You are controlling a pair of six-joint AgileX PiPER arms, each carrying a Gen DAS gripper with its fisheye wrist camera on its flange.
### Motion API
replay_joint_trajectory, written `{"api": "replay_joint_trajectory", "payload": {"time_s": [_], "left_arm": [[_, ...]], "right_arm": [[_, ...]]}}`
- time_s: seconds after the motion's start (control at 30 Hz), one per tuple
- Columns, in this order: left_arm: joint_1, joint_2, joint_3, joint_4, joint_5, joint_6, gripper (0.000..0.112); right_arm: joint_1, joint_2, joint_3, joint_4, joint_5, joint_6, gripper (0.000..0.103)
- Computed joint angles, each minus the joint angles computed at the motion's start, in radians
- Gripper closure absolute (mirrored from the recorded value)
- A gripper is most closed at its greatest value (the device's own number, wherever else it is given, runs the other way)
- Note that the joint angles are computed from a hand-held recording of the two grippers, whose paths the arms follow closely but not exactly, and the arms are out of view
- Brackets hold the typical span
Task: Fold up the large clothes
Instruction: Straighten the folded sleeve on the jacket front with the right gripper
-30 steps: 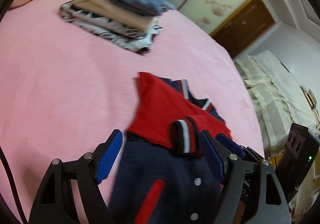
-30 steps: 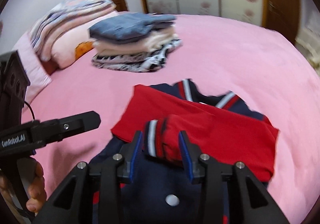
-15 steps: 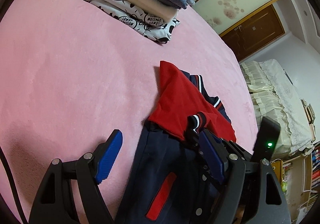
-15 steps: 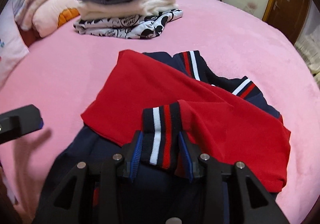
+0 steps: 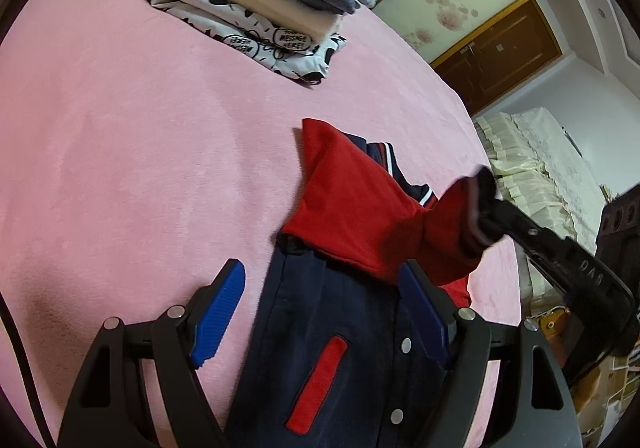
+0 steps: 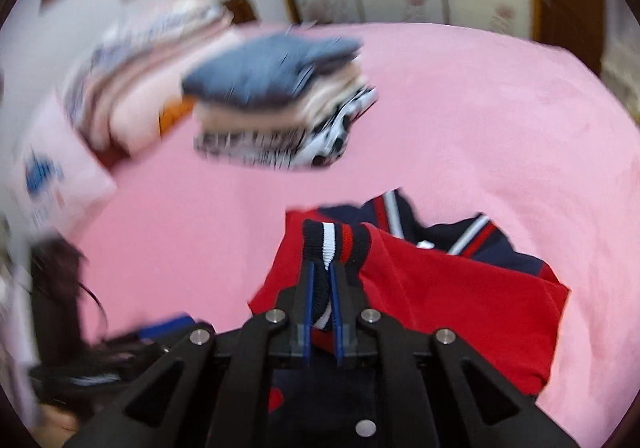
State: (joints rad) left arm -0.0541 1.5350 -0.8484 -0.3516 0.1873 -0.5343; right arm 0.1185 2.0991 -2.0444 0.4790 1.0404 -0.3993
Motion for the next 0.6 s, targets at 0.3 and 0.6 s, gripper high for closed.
{"api": "replay_joint_trajectory", "payload": {"time_s": [0.3,0.6], "left_arm": [[-0.025,0.081,-0.111,0.023,0.075,0.046,0.034],[0.075,0.275,-0.385,-0.160,0.230,0.418,0.034]], "right_arm": [[-0.261,0.076,0.081,-0.025,0.043,0.160,0.091],[-0.268,0.067,0.093,0.074,0.027,0.042,0.071]]}}
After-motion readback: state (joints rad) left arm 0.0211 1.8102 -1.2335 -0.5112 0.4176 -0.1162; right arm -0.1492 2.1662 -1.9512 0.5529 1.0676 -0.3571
